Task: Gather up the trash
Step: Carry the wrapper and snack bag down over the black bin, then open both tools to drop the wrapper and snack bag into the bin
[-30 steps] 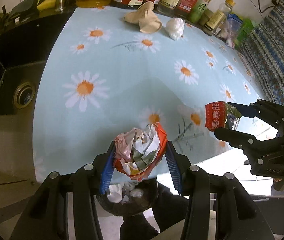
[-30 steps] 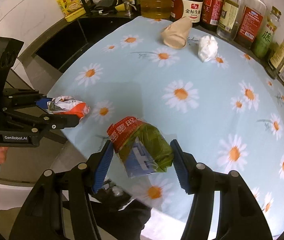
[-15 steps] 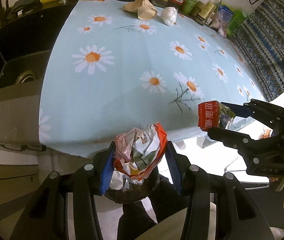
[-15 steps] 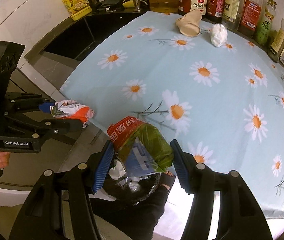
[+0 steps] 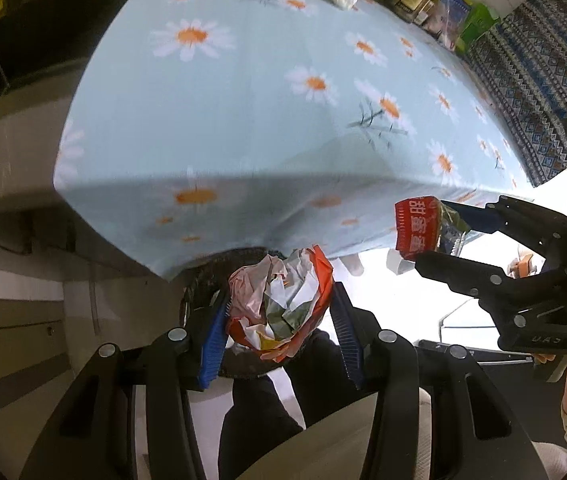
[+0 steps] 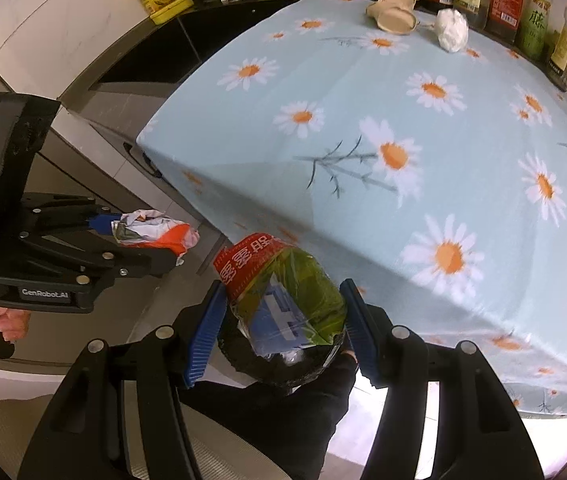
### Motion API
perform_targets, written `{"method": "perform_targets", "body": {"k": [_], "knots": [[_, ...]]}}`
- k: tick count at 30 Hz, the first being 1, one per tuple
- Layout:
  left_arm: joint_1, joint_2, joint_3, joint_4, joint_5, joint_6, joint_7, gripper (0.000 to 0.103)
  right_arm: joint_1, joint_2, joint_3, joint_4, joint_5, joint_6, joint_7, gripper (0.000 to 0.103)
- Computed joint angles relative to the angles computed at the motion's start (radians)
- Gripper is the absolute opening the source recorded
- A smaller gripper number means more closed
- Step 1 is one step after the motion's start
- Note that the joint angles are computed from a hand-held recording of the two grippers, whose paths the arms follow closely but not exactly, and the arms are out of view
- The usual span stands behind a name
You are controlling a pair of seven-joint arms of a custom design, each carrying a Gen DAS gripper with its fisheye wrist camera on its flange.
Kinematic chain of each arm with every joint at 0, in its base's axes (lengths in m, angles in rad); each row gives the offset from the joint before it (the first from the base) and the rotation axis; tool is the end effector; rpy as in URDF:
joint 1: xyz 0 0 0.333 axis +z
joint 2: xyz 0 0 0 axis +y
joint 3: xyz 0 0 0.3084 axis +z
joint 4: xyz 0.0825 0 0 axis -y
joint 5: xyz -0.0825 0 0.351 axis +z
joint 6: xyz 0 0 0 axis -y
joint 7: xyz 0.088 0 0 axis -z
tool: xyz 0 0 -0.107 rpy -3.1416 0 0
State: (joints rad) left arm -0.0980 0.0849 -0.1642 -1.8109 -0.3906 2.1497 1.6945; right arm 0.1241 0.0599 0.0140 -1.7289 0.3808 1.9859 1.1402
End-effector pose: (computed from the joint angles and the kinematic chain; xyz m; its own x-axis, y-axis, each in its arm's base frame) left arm 0.5570 -0.1628 0.5217 -0.2404 -0.9073 0.3449 -0.9543 0.1560 -0.2548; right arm 0.5610 0.1012 0.5572 0.4552 -0.8514 -0.2605 -0.8757 -0.3752 -0.3040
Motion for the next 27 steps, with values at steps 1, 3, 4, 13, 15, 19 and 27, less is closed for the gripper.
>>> {"method": "perform_targets", "body": {"k": [1,3,4,13,15,19,27], "knots": [[0.0,-0.003,0.0,-0.01,-0.001,0.001,-0.001,0.046,0.0,-0.007,0.0,-0.013,0.003,0.003,0.0,0.059],[-0.001,-0.004,0.0,-0.019,-0.003,0.0,-0.005,0.046,0.002,-0.017,0.001,-0.039,0.011,0.007,0.001,0.059],[-0.001,-0.005,0.0,-0.026,-0.005,-0.002,-0.006,0.046,0.004,-0.02,0.001,-0.049,0.013,0.007,0.001,0.059],[-0.007,-0.006,-0.001,-0.07,0.006,-0.026,-0.019,0.046,0.015,-0.024,0.0,-0.133,0.016,0.01,0.032,0.059],[-0.006,-0.002,-0.001,-0.074,0.008,-0.031,-0.021,0.046,0.015,-0.023,0.0,-0.146,0.015,0.011,0.039,0.059],[-0.006,0.013,0.0,-0.073,0.019,-0.047,-0.026,0.046,0.017,-0.023,0.001,-0.17,0.019,0.012,0.05,0.059],[-0.006,0.048,-0.001,-0.061,0.031,-0.068,-0.025,0.046,0.021,-0.013,0.004,-0.185,0.028,0.007,0.069,0.059]]}}
